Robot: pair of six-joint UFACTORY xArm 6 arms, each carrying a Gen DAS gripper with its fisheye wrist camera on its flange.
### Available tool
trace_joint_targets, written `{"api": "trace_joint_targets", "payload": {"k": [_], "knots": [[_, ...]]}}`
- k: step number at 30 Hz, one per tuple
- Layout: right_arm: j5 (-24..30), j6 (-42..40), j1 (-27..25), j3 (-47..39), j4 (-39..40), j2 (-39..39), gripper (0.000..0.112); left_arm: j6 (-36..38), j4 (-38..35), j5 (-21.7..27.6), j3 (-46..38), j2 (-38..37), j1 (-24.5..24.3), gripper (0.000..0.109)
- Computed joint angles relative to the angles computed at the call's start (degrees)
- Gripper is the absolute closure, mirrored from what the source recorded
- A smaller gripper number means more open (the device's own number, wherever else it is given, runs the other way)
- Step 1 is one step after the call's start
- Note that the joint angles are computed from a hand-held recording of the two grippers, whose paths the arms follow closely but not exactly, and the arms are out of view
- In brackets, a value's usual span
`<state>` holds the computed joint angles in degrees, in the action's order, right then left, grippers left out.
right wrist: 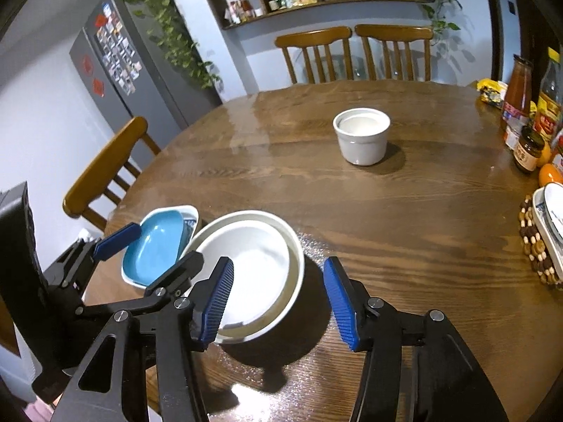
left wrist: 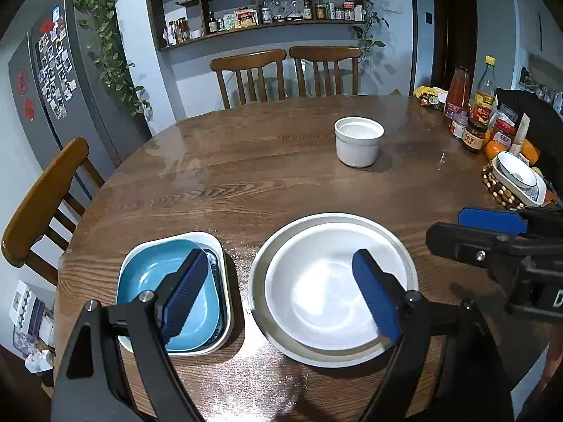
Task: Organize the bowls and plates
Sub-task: 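Move the left gripper to the small white ramekin and grasp its rim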
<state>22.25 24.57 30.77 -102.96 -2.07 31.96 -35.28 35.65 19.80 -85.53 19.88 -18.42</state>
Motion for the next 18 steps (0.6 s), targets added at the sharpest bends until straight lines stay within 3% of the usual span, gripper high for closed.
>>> {"api": "trace_joint_targets", "payload": {"k": [10, 13, 18], "knots": [[-1.1, 0.9, -1.0, 2.4, -0.2, -1.6, 0.058, 3.1, -2.2, 1.1, -2.0, 1.2, -0.8, 0.023], [-1.0, 1.0, -1.6, 2.3, 0.1, -1.7, 0.058, 13.2, -14.1, 3.3, -5.2, 3.1, -1.1, 0.013], [0.4, 0.9, -3.7, 0.4, 3.5, -0.5, 0.058, 23.1, -28.3, 12.0, -17.1, 9.3, -0.9, 0.012]]}}
